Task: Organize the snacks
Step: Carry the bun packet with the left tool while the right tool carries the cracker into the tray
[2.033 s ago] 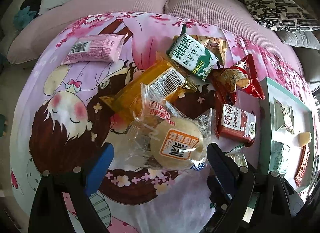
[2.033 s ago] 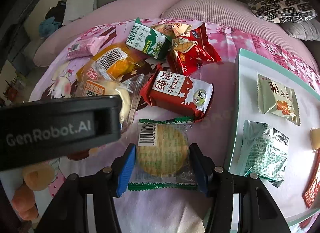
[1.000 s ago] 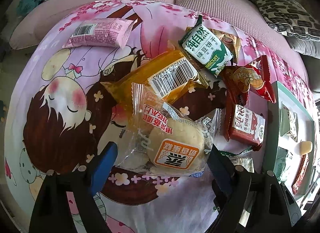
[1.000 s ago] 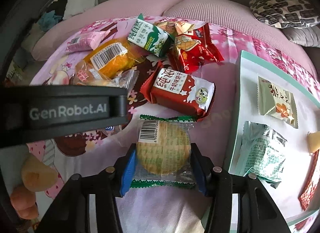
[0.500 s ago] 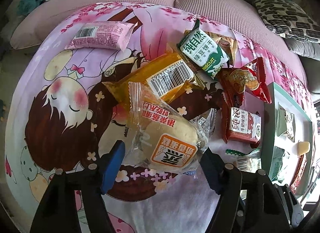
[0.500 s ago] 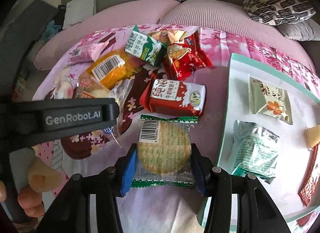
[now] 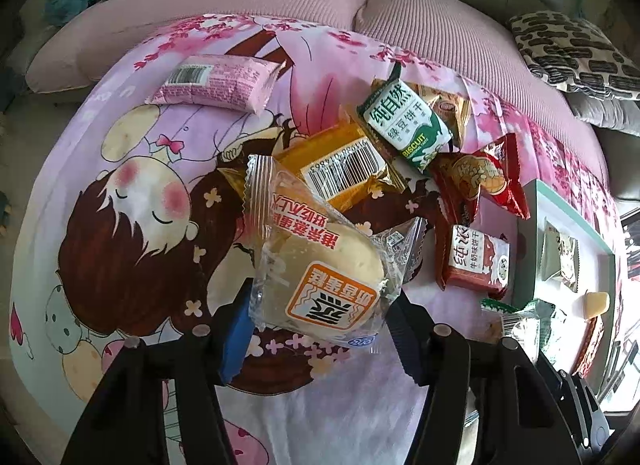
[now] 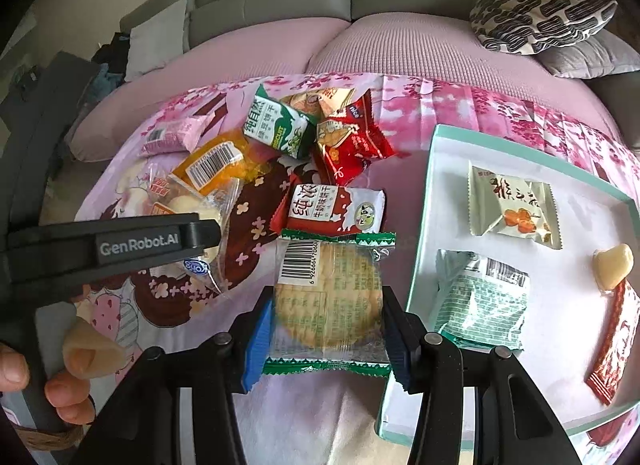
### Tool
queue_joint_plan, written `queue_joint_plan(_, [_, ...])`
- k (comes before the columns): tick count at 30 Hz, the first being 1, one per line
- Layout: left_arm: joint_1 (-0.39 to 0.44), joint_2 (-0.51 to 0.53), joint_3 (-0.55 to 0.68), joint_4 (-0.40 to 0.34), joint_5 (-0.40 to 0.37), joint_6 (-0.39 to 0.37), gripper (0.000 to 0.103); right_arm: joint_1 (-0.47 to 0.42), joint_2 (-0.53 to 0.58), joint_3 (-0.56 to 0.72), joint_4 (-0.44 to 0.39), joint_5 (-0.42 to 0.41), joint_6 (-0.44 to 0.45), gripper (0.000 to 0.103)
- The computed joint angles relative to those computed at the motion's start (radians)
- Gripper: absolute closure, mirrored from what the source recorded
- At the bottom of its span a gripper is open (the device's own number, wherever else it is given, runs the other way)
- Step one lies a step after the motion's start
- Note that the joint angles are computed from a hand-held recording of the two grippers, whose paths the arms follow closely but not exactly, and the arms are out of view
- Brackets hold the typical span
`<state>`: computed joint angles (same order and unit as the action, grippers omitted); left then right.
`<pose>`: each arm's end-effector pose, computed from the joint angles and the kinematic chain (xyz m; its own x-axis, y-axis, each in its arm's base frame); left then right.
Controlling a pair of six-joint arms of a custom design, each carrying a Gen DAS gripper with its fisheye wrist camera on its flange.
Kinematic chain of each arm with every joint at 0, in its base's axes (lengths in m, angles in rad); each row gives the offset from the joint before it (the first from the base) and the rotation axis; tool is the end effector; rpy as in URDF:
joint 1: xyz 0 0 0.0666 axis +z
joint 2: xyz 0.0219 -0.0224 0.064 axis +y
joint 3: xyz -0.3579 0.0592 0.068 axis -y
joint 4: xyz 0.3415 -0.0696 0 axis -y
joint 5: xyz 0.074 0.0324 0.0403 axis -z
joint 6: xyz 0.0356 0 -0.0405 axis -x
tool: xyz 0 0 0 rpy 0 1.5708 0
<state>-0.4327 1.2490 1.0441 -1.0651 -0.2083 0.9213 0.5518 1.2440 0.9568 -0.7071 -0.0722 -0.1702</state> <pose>0.3112 -0.1361 0.3181 -0.8068 -0.4856 -0.3365 -0.4761 0.8717 -0.1165 0.3041 0.1898 0.3027 -0.7979 -0.2928 -0.5270 -0.4274 0.8912 0.1519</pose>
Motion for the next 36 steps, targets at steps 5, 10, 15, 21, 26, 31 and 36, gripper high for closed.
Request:
queue_joint_plan(5, [-0.010,-0.026,-0.003,-0.002,-0.019,0.021,0.040,-0.013,-0.026,-0.010,0.006,-0.010,-0.009,0.050])
queue_joint_plan(10, [-0.039,-0.057,0.004,-0.013,-0.061,0.045,0.040,-0.028,-0.066,-0.021,0.018,-0.023,-0.021,0.050])
queue_joint_plan(15, [-0.056,-0.052,0.019,-0.013,-0.074,0.045,0.040,-0.057,-0.099,-0.025,0.019,-0.033,-0.029,0.050])
queue_joint_plan(21, [-0.091,-0.033,0.051,0.019,-0.085,0.022,0.040,-0.146,-0.142,-0.036,0.013,-0.041,-0.029,0.050])
queue_joint_plan(26, [-0.132,-0.009,0.082,0.045,-0.096,-0.013,0.040,-0.269,-0.143,-0.041,-0.003,-0.057,-0.038,0.050])
queue_joint_plan(31, [-0.179,0.034,0.123,0.064,-0.099,-0.057,0.040,-0.391,-0.141,-0.044,-0.015,-0.058,-0.044,0.050])
queue_joint_plan(36, [-0.221,0.082,0.170,0.081,-0.104,-0.101,0.040,-0.477,-0.137,-0.045,-0.022,-0.079,-0.053,0.050])
